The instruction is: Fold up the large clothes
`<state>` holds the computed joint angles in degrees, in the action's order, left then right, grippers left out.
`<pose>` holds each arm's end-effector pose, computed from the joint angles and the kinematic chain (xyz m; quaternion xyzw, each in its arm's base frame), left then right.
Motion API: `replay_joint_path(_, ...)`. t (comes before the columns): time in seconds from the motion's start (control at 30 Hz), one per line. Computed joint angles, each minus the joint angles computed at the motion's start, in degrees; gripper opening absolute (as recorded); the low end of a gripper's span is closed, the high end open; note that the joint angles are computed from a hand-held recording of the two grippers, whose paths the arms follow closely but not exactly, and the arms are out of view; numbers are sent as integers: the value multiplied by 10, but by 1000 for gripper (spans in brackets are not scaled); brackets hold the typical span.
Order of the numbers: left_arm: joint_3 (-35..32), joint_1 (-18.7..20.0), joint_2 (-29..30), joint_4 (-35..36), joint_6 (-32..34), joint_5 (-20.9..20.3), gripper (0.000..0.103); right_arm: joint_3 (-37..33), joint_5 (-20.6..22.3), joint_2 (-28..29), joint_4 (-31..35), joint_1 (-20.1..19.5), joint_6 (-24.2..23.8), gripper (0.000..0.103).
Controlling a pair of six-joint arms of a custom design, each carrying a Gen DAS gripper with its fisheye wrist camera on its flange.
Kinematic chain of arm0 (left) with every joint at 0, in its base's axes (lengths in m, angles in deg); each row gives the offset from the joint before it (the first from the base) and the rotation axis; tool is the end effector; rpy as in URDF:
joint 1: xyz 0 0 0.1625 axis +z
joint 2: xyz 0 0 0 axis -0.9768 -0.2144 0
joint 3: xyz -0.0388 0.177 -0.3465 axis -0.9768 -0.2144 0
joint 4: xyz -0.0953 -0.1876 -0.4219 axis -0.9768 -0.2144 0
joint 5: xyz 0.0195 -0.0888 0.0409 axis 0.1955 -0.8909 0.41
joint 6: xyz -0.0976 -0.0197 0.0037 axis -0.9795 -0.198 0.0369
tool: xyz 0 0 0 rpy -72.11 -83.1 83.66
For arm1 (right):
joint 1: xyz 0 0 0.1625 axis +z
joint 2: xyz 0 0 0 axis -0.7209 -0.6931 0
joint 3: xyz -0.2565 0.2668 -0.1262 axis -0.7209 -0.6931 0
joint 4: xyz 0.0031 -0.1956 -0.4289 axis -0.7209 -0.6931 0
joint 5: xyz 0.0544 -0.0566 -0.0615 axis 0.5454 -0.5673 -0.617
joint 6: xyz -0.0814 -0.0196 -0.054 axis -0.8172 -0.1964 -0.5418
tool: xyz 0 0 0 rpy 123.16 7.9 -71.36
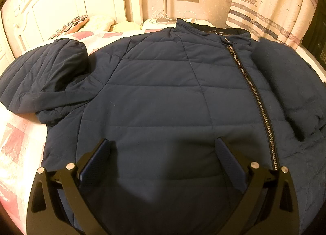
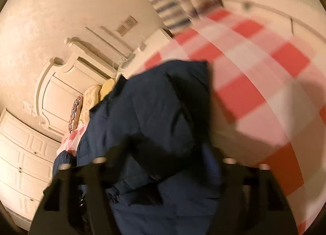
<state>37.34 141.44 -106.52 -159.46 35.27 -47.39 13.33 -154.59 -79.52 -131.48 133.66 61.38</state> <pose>-0.1488 -0.7507 0.1046 0.2746 0.8785 -0.2233 0.3208 0.0690 -0.6626 0.2295 -0.1734 -0.8558 0.4685 0.1343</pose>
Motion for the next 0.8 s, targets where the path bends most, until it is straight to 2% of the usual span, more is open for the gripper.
replay_joint_path(0.07, 1, 1, 0, -1, 2, 1, 101, -16, 18, 22, -26, 28, -49, 34)
replay_joint_path(0.13, 0, 1, 0, -1, 1, 1, 101, -55, -7, 66, -32, 68, -102, 34)
replay_joint_path(0.17, -1, 1, 0, 0, 1, 0, 101, -73, -2, 80, -23, 78, -117, 34)
replay_joint_path(0.27, -2, 2, 0, 1, 0, -1, 101, -156, 58, 135, 63, 98, -164, 38)
replay_joint_path(0.3, -2, 2, -1, 2, -1, -3, 101, -190, 74, 155, 112, 102, -176, 60)
replay_joint_path(0.33, -2, 3, -2, 2, -2, -5, 101, -207, 80, 166, 146, 108, -177, 78)
replay_joint_path(0.37, -2, 3, -3, 3, -3, -8, 101, -213, 79, 171, 160, 113, -175, 90)
replay_joint_path(0.43, 0, 5, -6, 3, -6, -14, 101, -211, 109, 170, 161, 111, -178, 90)
replay_joint_path(0.5, 0, 5, -6, 4, -7, -16, 101, -177, 127, 150, 124, 108, -194, 90)
replay_joint_path(0.57, 0, 5, -6, 3, -7, -16, 101, -127, 111, 119, 63, 101, -198, 90)
replay_joint_path(0.63, 0, 5, -7, 3, -8, -19, 101, -59, 94, 83, -6, 105, -176, 88)
replay_joint_path(0.7, 3, 7, -14, 3, -17, -36, 100, -7, 36, 52, -57, 99, -159, 84)
replay_joint_path(0.73, 6, 10, -24, 11, -33, -64, 100, 8, -17, 42, -64, 98, -159, 83)
replay_joint_path(0.8, 2, 19, -41, 42, -76, -144, 100, 25, -76, 36, -64, 94, -166, 80)
